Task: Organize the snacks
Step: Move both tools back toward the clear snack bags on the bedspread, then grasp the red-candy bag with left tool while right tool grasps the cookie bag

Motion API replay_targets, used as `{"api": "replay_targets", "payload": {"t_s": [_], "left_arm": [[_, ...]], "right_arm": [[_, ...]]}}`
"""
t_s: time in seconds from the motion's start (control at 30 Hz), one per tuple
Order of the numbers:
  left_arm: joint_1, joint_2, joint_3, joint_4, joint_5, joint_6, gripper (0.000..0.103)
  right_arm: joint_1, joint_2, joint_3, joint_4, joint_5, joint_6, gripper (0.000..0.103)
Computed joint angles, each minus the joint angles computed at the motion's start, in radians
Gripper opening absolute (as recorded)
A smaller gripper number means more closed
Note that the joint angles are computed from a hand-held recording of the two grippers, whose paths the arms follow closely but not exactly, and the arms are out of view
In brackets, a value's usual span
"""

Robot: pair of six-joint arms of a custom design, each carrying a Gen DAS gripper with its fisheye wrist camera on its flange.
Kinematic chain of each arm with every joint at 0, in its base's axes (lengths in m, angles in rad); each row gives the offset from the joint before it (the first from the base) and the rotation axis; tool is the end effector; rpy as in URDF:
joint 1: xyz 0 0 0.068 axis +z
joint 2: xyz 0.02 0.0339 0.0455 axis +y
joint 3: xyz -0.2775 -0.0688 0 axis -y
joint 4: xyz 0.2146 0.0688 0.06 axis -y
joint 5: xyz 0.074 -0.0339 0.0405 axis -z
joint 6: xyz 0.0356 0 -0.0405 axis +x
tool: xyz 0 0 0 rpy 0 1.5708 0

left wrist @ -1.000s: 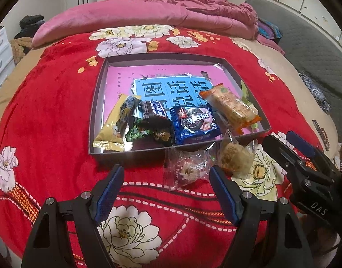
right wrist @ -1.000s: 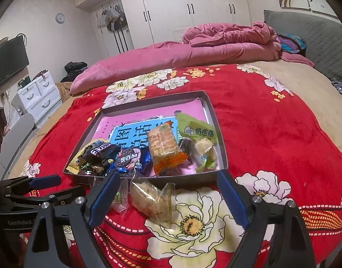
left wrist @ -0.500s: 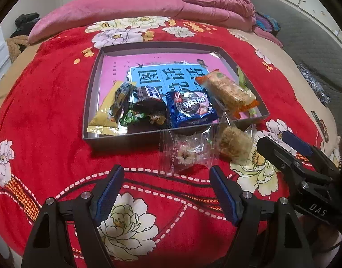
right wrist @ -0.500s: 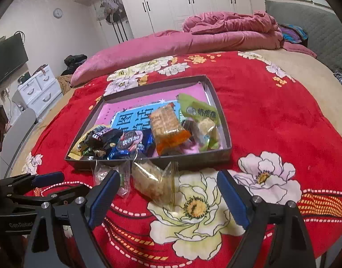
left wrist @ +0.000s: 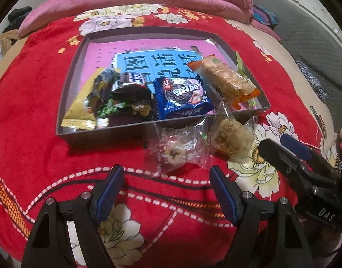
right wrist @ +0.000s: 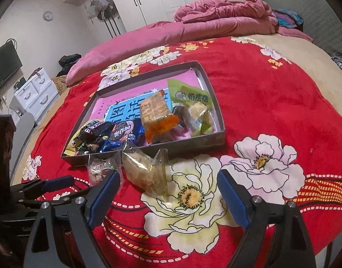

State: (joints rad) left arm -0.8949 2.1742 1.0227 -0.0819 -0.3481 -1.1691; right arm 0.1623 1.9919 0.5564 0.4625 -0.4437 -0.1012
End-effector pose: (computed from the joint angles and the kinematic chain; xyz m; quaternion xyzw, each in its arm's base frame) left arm 0.2317 -0.2695 0.0690 -0.1615 0.9578 -0.0543 0.2314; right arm 0.2754 0.0606 0.0745 -0.1867 0.9156 0.2190 0.2807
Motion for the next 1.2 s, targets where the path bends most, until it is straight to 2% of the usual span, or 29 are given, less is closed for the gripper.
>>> {"api": "replay_targets", "payload": {"t_s": [0.33, 0.6, 0.8, 1.2], "left_arm": [[0.044, 0.06, 0.054, 0.021, 0.035, 0.049, 0.079], [0.078, 0.095, 0.072, 0.018, 0.048, 0.046, 0.079], [0.077, 0.08, 0.035, 0.024, 0.03, 0.028, 0.08], [0.076, 0.029, -0.089, 0.104, 0.014, -0.003, 0.08]], "right_arm": [[-0.01, 0.042, 0.046, -0.047, -0.017, 0.014, 0.088], [0.008, 0.071, 0.073, -0.068, -0.017, 0.02, 0.088], [0.041, 0.1, 0.106, -0.087, -0.011, 0.018, 0.088], [0.105, 0.178, 0.179, -0.096, -0.001, 0.032, 0.088]]}}
